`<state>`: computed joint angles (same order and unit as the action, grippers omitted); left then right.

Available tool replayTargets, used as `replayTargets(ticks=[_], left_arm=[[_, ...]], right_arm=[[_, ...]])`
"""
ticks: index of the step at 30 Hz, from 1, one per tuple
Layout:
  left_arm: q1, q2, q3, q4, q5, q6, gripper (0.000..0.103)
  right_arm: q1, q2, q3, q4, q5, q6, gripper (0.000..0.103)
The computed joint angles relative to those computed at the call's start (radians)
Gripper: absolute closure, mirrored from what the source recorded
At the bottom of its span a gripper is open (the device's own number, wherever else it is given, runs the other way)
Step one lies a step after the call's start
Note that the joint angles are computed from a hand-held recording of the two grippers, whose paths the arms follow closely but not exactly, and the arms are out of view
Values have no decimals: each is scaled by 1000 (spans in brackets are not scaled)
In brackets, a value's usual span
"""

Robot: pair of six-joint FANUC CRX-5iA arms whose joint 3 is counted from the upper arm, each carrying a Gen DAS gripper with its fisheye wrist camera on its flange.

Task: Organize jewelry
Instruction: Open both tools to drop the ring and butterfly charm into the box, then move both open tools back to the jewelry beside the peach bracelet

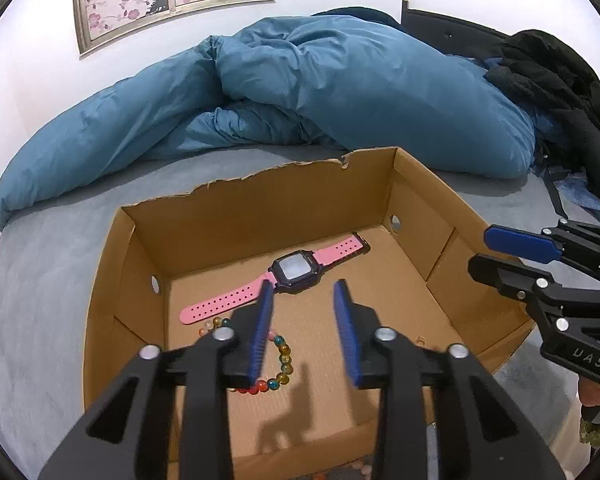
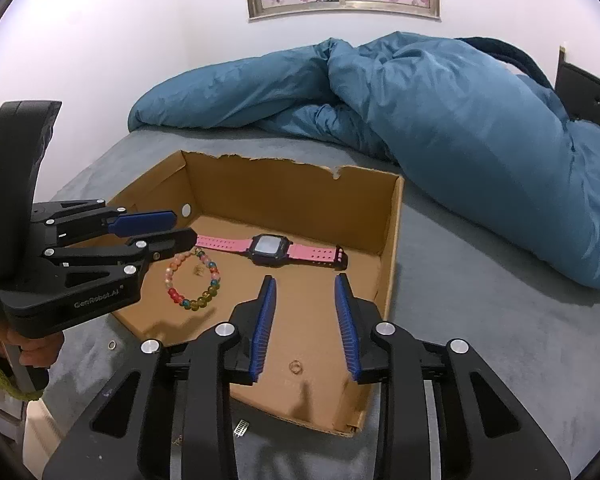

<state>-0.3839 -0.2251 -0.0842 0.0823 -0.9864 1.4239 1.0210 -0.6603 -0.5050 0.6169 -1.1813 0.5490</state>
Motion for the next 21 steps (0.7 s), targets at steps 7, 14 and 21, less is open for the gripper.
replayTargets(ticks=[7,14,21], left_arm=[[-6,-22,-4,-21,12,7,56],[0,-43,-10,-30,21,8,48],[4,-57,-17,-39,21,16,44]], right_arm=[[14,-16,-6,23,1,-25,64],[31,-19,-7,42,-6,-43,60],[49,-24,-14,70,-10,-65,49]])
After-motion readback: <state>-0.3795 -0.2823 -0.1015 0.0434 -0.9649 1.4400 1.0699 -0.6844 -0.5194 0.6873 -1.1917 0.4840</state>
